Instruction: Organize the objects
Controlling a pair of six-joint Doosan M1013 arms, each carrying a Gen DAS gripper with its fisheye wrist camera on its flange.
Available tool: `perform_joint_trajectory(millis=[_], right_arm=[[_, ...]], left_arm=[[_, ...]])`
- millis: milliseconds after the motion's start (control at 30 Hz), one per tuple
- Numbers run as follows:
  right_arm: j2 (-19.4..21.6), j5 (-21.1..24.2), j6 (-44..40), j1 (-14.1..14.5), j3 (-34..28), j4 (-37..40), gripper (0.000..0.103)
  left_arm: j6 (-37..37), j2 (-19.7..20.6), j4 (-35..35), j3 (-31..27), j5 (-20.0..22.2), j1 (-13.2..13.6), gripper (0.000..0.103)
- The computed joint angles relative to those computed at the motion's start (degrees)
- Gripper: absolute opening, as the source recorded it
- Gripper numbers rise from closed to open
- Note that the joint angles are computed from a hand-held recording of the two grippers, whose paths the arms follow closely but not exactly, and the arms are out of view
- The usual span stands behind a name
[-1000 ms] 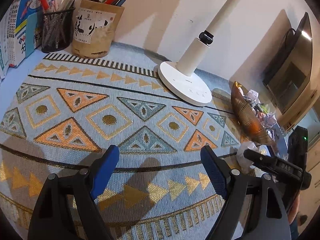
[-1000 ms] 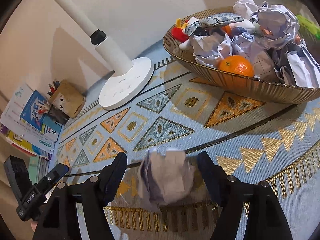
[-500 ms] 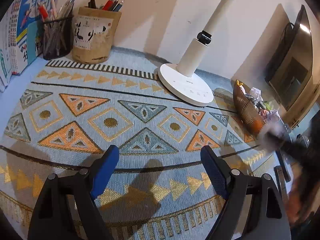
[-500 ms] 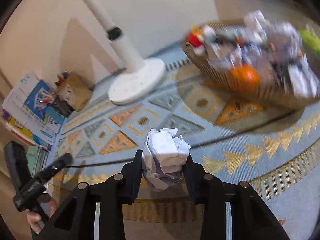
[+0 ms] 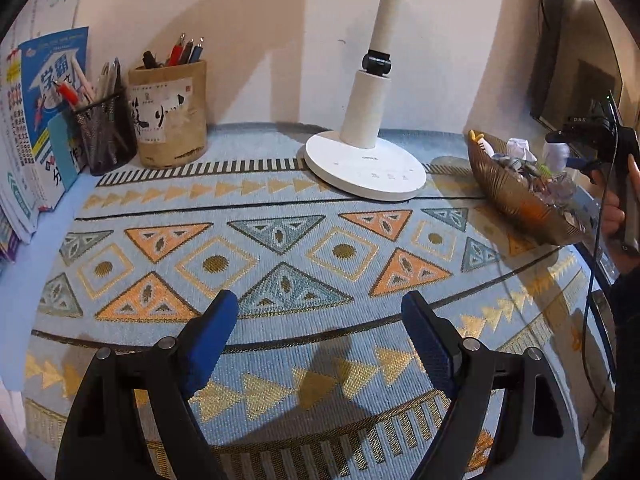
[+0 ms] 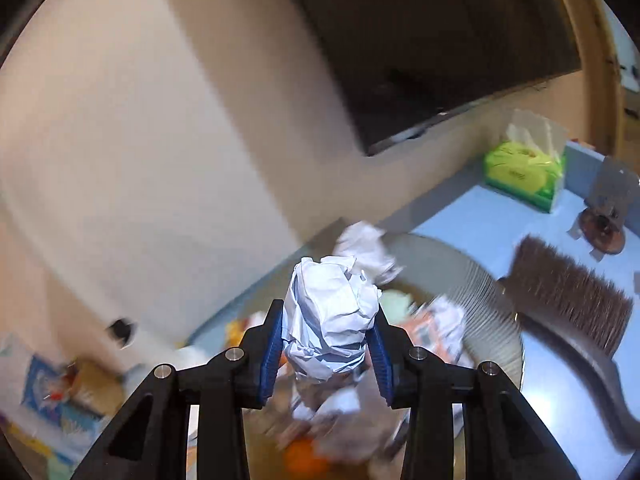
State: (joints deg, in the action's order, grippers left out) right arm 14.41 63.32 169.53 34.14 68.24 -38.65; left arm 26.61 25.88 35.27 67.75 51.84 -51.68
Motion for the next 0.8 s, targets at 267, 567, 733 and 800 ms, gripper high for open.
perform_joint_trajectory(millis=[267, 567, 733, 800], right_arm=[[-1.2, 1.9, -1.2, 4.8, 1.1, -2.2, 0.068], [4.1, 0.3, -22.4, 15.7, -1.1, 11.0, 0.1], [7.8, 3.2, -25.6, 17.1, -2.7, 9.3, 0.1], [8.8, 4.8, -25.2, 17.2, -3.6, 7.4, 0.1]], left_arm=[[-1.4, 0.8, -0.8, -1.7, 5.3, -0.4, 0.084], [-7.6, -1.3, 0.6, 0.8, 13.6, -3.1, 0.084], [-11.8, -1.2, 1.5, 0.8, 14.7, -2.1, 0.084], [-11.9, -1.0, 0.9, 0.7, 14.3, -1.5, 0.084]])
